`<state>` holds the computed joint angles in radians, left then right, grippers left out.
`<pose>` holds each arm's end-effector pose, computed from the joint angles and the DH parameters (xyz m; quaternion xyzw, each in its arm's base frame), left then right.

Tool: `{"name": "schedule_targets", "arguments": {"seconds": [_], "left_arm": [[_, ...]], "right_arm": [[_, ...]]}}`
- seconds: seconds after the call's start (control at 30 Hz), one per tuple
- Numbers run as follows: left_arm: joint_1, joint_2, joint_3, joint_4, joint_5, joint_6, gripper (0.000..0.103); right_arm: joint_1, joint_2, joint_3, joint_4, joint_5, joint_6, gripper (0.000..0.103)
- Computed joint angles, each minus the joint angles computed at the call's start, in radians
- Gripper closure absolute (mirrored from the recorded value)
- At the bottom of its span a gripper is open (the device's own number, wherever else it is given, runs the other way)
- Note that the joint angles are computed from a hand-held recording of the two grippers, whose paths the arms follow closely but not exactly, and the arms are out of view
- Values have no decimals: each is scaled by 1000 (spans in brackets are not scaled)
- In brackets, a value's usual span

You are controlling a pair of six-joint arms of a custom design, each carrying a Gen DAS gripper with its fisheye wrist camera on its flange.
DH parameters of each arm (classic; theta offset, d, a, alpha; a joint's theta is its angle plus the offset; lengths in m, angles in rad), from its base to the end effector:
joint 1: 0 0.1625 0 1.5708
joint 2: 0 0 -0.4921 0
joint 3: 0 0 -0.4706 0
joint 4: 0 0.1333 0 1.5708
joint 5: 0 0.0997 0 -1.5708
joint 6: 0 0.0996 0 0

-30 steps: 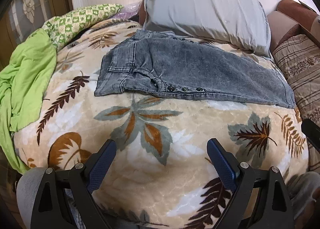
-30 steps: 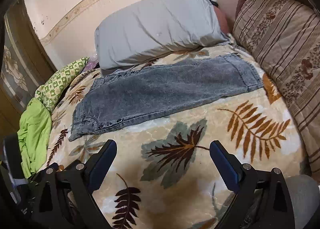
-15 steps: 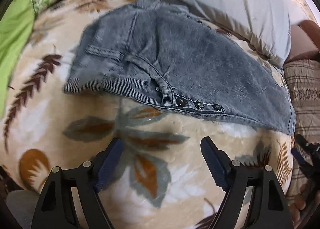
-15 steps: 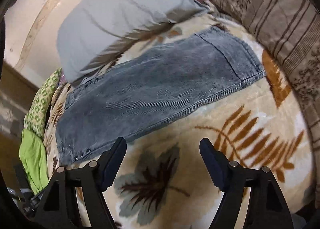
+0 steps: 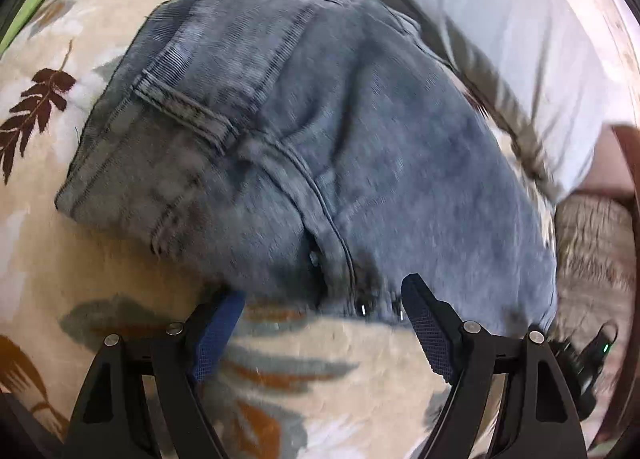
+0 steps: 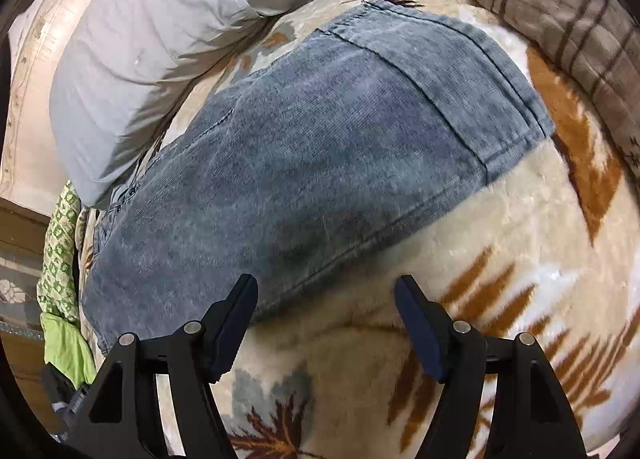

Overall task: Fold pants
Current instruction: 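Lower both tools onto the jeans waistband and close both grippers on it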

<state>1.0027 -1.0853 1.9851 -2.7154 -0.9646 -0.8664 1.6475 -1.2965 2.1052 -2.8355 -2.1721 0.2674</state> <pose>-0.1835 -0.6407 0.1739 -0.1768 0.9313 -0.2825 0.1467 0.1215 -0.5763 0.2659 -0.1552 -0.9198 0.2621 0.2473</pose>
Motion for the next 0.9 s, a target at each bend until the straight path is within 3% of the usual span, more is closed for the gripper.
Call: {"name": "schedule_targets", "arguments": {"seconds": [0.03, 0.07, 0.17, 0.2, 0.23, 0.3, 0.33, 0.37, 0.5, 0.63, 0.77, 0.9], "left_arm": [[8, 4, -12, 10, 6, -3, 28], [12, 7, -29, 49, 31, -15, 40], [24, 22, -72, 142, 87, -38, 55], [29, 23, -78, 147, 90, -41, 57], [34, 24, -86, 155, 92, -39, 63], [36, 21, -89, 144, 90, -3, 78], [33, 17, -89, 161, 109, -10, 95], [27, -1, -81, 175, 138, -11, 97], [21, -75, -20, 167, 141, 17, 97], [21, -114, 31, 203, 159, 23, 97], [13, -155, 81, 253, 192, -2, 97], [0, -176, 98, 274, 262, -12, 95]], "right_arm": [[5, 11, -6, -6, -20, -3, 32], [9, 27, -15, -13, -42, -11, 34], [7, 60, -41, -26, -113, -24, 61], [4, 67, -45, -36, -132, -29, 77], [0, 66, -42, -54, -135, -40, 91], [-12, 37, -20, -80, -81, -35, 100], [-8, 29, -13, -88, -79, -37, 101], [0, 17, 0, -102, -83, -45, 101], [60, -75, 91, -164, -74, -73, 101], [85, -137, 175, -125, -101, -21, 101], [76, -183, 219, -40, -86, 85, 101], [151, -152, 214, -33, -208, 71, 100]]}}
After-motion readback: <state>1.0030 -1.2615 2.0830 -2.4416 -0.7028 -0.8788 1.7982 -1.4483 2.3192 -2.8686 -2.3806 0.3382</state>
